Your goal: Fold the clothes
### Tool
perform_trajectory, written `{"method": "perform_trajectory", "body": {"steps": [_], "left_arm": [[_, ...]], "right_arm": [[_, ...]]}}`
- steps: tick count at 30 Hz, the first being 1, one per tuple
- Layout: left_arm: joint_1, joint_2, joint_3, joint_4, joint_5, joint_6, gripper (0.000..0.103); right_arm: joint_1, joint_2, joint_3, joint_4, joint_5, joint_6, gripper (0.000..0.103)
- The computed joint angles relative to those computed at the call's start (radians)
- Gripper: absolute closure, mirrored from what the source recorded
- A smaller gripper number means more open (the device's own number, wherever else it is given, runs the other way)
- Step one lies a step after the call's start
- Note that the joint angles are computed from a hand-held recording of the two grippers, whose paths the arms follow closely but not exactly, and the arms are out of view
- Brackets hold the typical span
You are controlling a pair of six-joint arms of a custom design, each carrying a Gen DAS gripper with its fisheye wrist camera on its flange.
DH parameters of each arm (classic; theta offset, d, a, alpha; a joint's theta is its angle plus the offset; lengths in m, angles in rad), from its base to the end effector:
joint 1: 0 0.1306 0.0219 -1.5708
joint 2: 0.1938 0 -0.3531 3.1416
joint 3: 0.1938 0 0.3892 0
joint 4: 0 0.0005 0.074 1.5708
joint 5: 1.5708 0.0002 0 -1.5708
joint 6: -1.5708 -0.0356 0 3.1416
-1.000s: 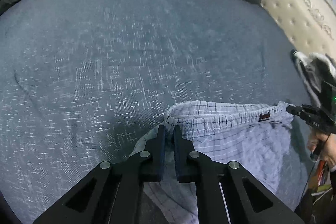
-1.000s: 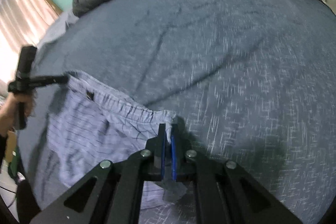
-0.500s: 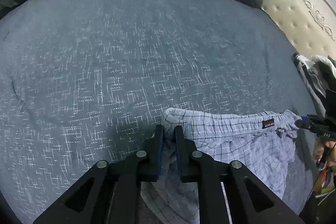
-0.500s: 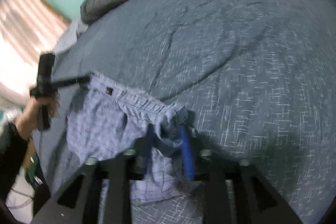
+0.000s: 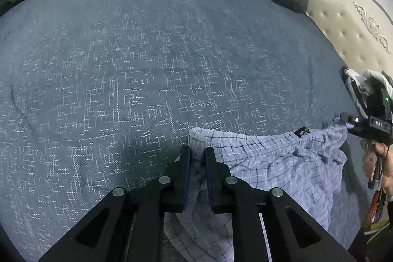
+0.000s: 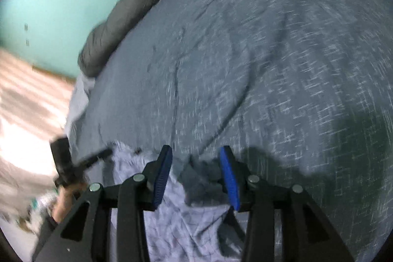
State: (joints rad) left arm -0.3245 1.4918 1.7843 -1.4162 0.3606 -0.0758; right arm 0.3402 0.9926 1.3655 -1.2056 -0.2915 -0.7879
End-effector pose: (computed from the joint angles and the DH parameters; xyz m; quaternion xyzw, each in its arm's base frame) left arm 0.4520 -0.1658 0.4968 0.2297 0.9323 -0.2006 0.1947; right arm 0.3027 0.1175 0.5196 0.1538 0.9114 0.3053 0.2292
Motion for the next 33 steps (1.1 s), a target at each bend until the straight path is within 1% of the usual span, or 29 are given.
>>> {"method": "perform_trajectory", "body": {"steps": [1,2,4,5,6,8,9,11,14,16,18,19,21,23,24,25,26,28,31,33], "left_arm": [[0.001,-0.002,-0.003,0.002,0.002,0.0,0.091],[0.001,-0.004,-0.006,0.005,0.004,0.0,0.091],[0.004,-0.014,-0.013,0.0,0.011,-0.009,0.091],[0.004,-0.02,-0.015,-0.003,0.013,-0.016,0.091],[0.004,-0.027,-0.02,-0.005,0.013,-0.023,0.091],[0.003,-0.043,-0.031,-0.009,0.013,-0.038,0.091],[0.001,-0.048,-0.036,-0.011,0.014,-0.042,0.091],[0.002,-0.065,-0.045,-0.014,0.01,-0.05,0.092],[0.015,-0.088,-0.058,-0.023,0.033,-0.054,0.093],[0.023,-0.108,-0.071,-0.038,0.057,-0.057,0.093],[0.027,-0.124,-0.088,-0.057,0.057,-0.073,0.093],[0.029,-0.131,-0.097,-0.067,0.056,-0.083,0.093],[0.028,-0.14,-0.114,-0.069,0.05,-0.086,0.093],[0.03,-0.146,-0.123,-0.062,0.045,-0.083,0.093],[0.031,-0.148,-0.127,-0.059,0.042,-0.081,0.093],[0.031,-0.15,-0.129,-0.054,0.039,-0.078,0.093],[0.03,-0.15,-0.129,-0.054,0.036,-0.081,0.093],[0.027,-0.151,-0.129,-0.054,0.024,-0.089,0.093],[0.028,-0.155,-0.131,-0.054,0.022,-0.089,0.093],[0.027,-0.156,-0.133,-0.054,0.024,-0.086,0.093]], "right_arm": [[0.016,0.008,0.013,-0.023,0.014,0.031,0.089],[0.041,0.018,0.023,-0.035,0.036,0.055,0.093],[0.079,0.026,0.033,-0.067,0.041,0.107,0.096],[0.098,0.03,0.038,-0.083,0.043,0.132,0.096],[0.125,0.037,0.047,-0.111,0.062,0.157,0.097],[0.153,0.03,0.051,-0.148,0.081,0.193,0.097],[0.17,0.029,0.056,-0.164,0.094,0.2,0.097],[0.175,0.011,0.041,-0.169,0.086,0.205,0.097],[0.197,-0.005,0.033,-0.194,0.113,0.22,0.097],[0.229,-0.017,0.026,-0.206,0.134,0.236,0.097],[0.255,-0.019,0.023,-0.217,0.15,0.248,0.097],[0.259,-0.017,0.027,-0.232,0.145,0.252,0.097],[0.259,-0.028,0.014,-0.229,0.123,0.225,0.096],[0.253,-0.04,0.003,-0.224,0.1,0.198,0.091],[0.251,-0.049,-0.001,-0.218,0.092,0.175,0.082],[0.25,-0.058,-0.004,-0.211,0.084,0.152,0.07],[0.248,-0.066,-0.006,-0.204,0.077,0.129,0.068],[0.213,-0.107,-0.025,-0.174,0.041,0.08,0.068],[0.145,-0.161,-0.066,-0.11,0.033,-0.017,0.067],[0.132,-0.161,-0.074,-0.088,0.038,-0.043,0.067]]}}
